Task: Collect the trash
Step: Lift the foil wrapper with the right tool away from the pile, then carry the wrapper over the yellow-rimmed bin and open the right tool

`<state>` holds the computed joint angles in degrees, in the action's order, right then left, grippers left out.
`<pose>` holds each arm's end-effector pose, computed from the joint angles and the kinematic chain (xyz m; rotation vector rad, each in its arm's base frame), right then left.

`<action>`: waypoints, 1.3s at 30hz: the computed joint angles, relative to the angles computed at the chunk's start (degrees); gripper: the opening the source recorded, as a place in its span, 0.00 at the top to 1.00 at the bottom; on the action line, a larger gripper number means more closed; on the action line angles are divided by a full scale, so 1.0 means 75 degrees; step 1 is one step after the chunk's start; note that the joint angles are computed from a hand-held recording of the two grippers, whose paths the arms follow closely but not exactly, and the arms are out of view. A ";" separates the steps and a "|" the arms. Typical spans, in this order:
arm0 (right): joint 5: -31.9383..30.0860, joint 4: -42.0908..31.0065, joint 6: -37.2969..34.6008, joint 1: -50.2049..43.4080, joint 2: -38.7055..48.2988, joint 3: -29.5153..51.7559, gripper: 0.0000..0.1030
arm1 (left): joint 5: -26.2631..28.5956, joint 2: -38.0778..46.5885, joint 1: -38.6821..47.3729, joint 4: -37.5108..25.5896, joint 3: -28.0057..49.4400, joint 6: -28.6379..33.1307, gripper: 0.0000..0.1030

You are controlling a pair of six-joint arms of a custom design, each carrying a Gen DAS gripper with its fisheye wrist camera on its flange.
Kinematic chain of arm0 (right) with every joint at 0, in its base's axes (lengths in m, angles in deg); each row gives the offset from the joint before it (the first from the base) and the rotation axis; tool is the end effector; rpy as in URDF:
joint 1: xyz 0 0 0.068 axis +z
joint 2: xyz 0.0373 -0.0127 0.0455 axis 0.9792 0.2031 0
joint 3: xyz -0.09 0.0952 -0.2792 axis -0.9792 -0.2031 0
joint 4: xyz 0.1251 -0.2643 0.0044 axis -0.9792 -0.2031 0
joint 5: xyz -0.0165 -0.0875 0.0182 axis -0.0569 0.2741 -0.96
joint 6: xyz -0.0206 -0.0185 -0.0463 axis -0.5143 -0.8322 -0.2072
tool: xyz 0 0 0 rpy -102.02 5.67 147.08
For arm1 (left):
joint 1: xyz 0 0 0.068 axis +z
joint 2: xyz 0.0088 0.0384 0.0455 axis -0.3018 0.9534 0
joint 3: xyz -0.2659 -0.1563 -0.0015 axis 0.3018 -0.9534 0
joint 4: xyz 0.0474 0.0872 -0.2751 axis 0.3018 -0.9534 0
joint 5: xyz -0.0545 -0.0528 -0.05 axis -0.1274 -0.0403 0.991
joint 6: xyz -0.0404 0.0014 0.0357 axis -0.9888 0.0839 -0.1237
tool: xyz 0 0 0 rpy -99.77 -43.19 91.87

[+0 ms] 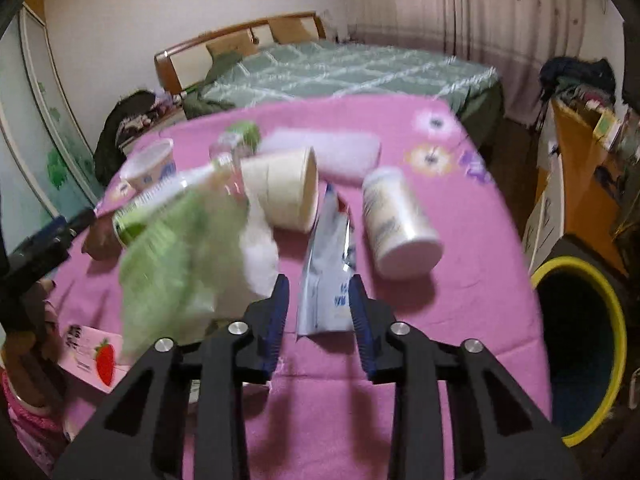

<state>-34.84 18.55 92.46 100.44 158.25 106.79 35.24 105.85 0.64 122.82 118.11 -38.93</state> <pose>0.2536 0.0984 0.1119 -0.0008 2.4267 0.1728 0.3022 0.0911 0.0837 -0.0260 2.2014 0.0264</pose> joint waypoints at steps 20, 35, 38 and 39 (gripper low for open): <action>-0.0538 -0.0262 0.0054 -0.0330 -0.1363 -0.0763 0.93 | 0.0701 -0.0419 0.0147 0.0106 -0.0432 0.0103 0.03; -0.0677 -0.0842 -0.1425 -0.3891 -0.3447 -0.2415 0.92 | 0.1588 -0.2366 0.0538 -0.0715 -0.2436 0.1249 0.03; -0.0809 -0.0199 -0.1918 -0.4956 -0.2981 -0.2632 0.92 | 0.1469 -0.2531 0.0506 -0.0711 -0.2882 0.1331 0.04; -0.0900 0.0075 -0.2088 -0.5321 -0.2731 -0.2704 0.92 | 0.1430 -0.2559 0.0498 -0.0709 -0.2985 0.1352 0.04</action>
